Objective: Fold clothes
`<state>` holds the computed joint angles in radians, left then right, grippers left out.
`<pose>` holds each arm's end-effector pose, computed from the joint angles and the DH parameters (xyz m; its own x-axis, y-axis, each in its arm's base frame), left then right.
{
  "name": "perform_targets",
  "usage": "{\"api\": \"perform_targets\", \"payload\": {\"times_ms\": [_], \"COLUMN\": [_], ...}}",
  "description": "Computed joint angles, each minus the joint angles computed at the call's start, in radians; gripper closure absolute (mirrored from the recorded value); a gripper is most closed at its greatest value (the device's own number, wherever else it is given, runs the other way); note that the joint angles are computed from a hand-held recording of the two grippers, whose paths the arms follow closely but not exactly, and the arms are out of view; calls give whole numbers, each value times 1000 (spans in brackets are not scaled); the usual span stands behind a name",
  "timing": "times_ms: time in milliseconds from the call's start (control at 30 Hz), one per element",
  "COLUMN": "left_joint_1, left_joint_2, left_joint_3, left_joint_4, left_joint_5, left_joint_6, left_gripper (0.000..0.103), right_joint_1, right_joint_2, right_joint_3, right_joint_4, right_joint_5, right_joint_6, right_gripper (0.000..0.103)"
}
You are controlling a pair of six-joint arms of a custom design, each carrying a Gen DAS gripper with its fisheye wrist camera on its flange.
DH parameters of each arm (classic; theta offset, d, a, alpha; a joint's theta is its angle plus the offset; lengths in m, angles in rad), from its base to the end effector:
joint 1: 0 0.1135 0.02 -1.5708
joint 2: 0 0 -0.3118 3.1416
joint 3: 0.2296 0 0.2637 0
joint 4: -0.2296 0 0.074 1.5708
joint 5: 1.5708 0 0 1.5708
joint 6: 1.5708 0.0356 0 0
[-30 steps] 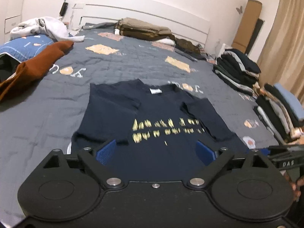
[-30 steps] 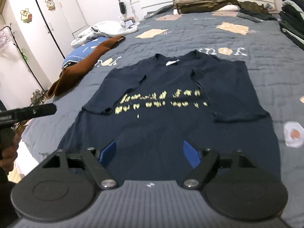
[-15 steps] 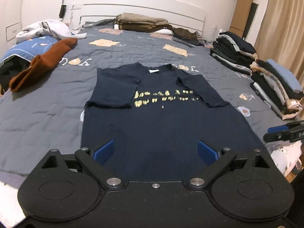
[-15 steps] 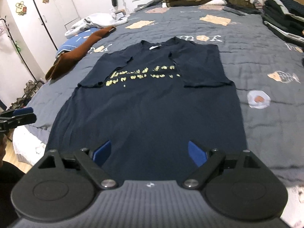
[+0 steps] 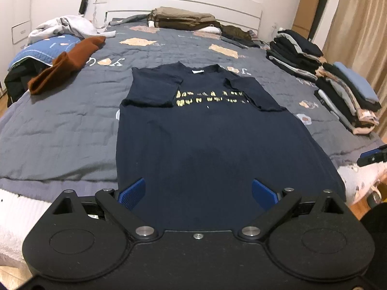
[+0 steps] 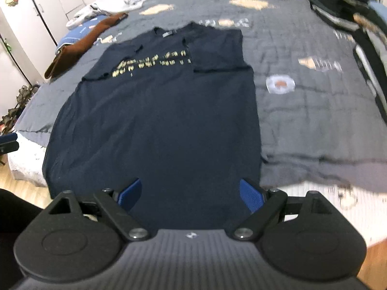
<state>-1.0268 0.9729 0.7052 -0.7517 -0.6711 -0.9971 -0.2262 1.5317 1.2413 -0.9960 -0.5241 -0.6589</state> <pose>0.1025 -0.1266 0.2744 -0.6605 -0.1790 -0.7292 -0.0981 0.9834 -0.1525 0.2968 -0.0500 0.3084 -0.7747 -0.3656 -0.5159 -0.5273 0.8238 0.2080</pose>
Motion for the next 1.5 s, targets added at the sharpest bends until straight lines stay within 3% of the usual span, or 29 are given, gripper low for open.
{"api": "perform_targets", "payload": {"times_ms": [233,367,433,500,800,1000,1200,1333,1500], "left_joint_1": [-54,-22,6,51,205,337,509,577,632], "left_joint_2": [-13,-49,-65,-74,-89,-80,-39,29,146], "left_joint_3": [1,-22,-36,-48,-110,-165,-232,-238,-252], "left_joint_4": [-87,-95,-93,-92,-124,-121,-37,11,83], "left_joint_5": [12,67,111,171,368,487,601,630,682], "left_joint_6": [-75,-64,-47,-20,47,137,326,422,449], "left_gripper": [8,10,22,26,28,29,48,48,47], "right_joint_1": [-50,-57,-60,-55,-20,-9,-18,-25,-28], "right_joint_2": [49,98,122,140,220,261,286,304,316], "right_joint_3": [35,56,62,56,23,8,-5,1,16], "right_joint_4": [-100,-136,-144,-132,-77,-49,-26,-25,-35], "right_joint_5": [48,72,83,101,142,132,125,113,113], "right_joint_6": [-13,13,20,17,28,58,75,86,80], "right_gripper": [15,15,15,15,15,16,17,18,20]}}
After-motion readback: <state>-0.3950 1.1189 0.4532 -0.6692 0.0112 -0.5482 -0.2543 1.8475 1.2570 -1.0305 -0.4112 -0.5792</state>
